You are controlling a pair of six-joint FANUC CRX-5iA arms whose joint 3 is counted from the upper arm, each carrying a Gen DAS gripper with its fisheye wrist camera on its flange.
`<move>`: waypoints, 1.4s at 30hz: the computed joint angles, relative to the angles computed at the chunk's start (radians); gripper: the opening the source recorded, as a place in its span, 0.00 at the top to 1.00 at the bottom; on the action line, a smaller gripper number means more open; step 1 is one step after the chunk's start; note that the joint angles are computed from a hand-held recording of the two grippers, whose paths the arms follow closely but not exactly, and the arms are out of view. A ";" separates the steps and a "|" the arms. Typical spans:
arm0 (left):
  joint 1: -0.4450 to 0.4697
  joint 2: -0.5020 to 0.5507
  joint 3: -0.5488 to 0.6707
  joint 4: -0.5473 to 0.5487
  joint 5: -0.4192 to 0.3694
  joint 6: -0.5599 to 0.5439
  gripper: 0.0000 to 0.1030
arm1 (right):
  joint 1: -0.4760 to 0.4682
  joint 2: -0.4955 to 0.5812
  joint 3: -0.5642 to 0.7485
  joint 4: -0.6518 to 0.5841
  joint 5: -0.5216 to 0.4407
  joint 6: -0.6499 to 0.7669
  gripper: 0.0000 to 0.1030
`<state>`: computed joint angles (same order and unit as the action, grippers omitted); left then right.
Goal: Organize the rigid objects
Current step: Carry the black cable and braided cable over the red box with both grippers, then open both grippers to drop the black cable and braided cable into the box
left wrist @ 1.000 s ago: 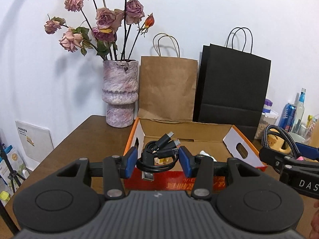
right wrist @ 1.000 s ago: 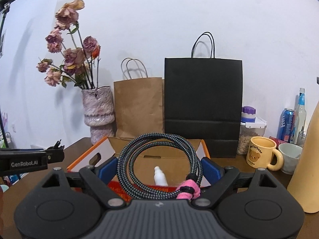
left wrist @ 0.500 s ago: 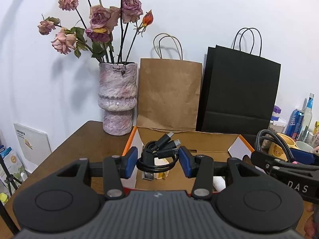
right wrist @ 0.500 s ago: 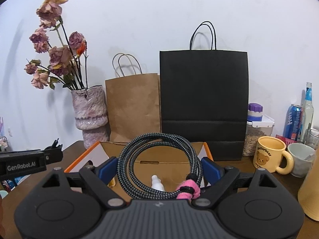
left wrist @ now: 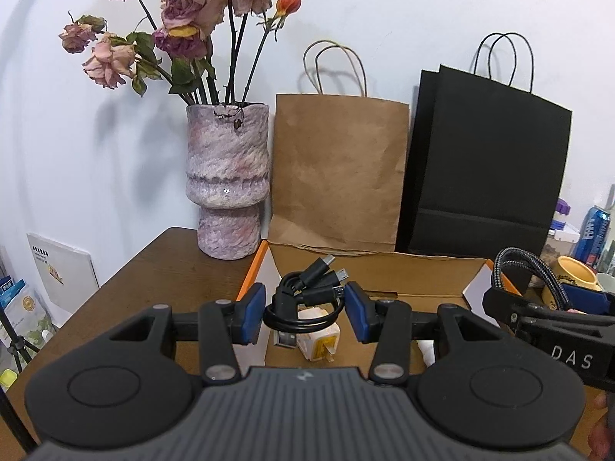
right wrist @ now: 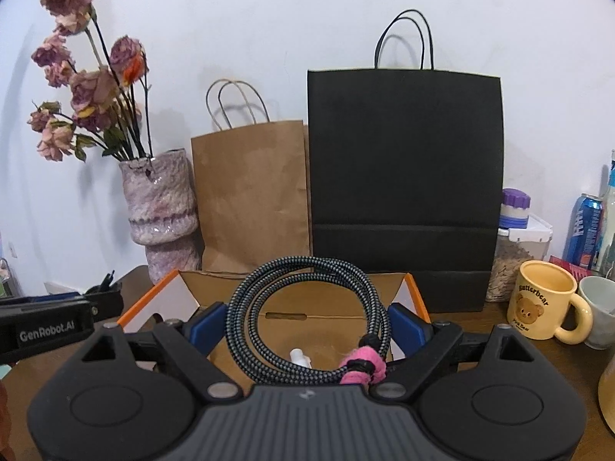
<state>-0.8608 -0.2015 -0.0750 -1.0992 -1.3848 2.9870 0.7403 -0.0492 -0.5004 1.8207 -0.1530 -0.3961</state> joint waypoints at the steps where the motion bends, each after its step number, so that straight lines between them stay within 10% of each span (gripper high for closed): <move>1: 0.011 0.000 -0.001 0.005 0.010 -0.003 0.55 | 0.000 0.008 0.006 -0.004 0.000 0.005 0.14; 19: 0.169 0.030 -0.022 0.105 0.119 -0.085 0.56 | 0.070 0.123 0.091 -0.389 -0.057 0.356 0.14; 36: 0.182 0.036 -0.034 0.120 0.138 -0.102 0.54 | 0.061 0.148 0.091 -0.434 -0.017 0.394 0.13; 42: 0.148 0.045 -0.027 0.074 0.094 -0.072 0.18 | 0.042 0.147 0.085 -0.384 -0.026 0.303 0.00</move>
<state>-0.7127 -0.1568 -0.1021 -1.0256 -1.2907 2.9152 0.7820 0.0978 -0.4157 1.4365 -0.1786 -0.0936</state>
